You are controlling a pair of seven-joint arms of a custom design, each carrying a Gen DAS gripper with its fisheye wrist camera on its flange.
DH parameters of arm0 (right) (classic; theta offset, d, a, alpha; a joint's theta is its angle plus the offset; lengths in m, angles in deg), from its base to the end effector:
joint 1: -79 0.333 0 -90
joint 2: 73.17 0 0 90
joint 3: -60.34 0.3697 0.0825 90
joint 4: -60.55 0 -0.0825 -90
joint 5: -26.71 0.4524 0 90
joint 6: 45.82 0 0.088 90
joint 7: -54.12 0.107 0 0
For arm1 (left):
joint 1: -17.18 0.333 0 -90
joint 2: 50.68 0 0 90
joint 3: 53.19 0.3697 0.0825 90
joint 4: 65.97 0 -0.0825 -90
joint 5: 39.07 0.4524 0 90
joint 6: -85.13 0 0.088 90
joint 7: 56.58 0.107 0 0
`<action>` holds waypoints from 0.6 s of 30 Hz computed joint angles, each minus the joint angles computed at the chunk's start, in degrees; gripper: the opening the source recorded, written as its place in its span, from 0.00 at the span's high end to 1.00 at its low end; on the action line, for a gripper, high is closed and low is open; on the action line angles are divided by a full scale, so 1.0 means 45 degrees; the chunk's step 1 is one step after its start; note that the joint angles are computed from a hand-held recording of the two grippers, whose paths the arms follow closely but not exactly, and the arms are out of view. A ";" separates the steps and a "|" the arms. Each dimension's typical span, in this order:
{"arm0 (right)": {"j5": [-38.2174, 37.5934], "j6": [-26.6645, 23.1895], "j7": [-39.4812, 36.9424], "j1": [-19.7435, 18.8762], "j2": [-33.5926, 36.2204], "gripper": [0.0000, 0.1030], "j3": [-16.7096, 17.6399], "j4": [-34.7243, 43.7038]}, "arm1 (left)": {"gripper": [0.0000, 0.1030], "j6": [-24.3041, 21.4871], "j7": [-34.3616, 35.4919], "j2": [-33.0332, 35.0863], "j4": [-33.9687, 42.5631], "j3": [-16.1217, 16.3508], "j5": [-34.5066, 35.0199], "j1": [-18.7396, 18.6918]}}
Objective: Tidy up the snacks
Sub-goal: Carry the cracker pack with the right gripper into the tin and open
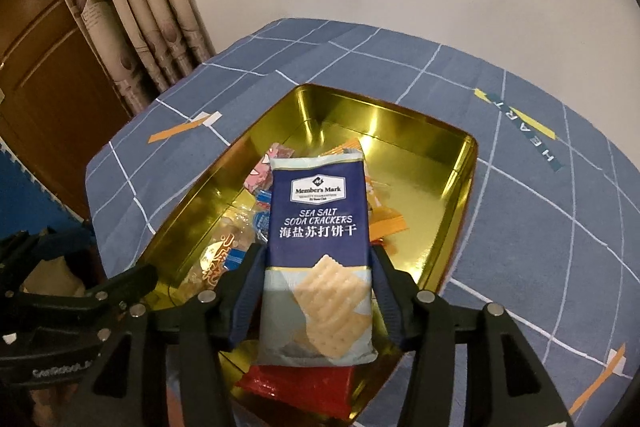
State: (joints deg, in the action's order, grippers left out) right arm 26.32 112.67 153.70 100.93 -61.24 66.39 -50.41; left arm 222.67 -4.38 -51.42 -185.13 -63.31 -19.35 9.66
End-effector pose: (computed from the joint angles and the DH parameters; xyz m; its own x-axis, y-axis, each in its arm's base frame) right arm 0.6339 0.3320 0.4663 0.3438 -0.9322 -0.1129 -0.7895 -0.2218 -0.5722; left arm 0.6042 -0.1899 0.4890 0.1473 -0.9873 -0.0592 -0.9048 -0.1104 -0.4113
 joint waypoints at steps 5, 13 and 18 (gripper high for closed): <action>-0.0423 0.0522 0.0513 0.0130 -0.0527 0.32 -0.0137 -0.0520 | 0.15 -0.0006 -0.0239 -0.0024 -0.0025 0.0003 0.0164 0.0008; -0.0984 0.0865 0.1233 0.0064 -0.1585 0.24 -0.0139 -0.1575 | 0.15 -0.0182 -0.0333 0.0027 0.0041 -0.0001 0.0342 -0.0021; -0.3284 0.0888 0.2638 0.0152 -0.2163 0.23 -0.0215 -0.2126 | 0.15 -0.0170 -0.0526 -0.0042 -0.0025 -0.0013 0.0471 -0.0023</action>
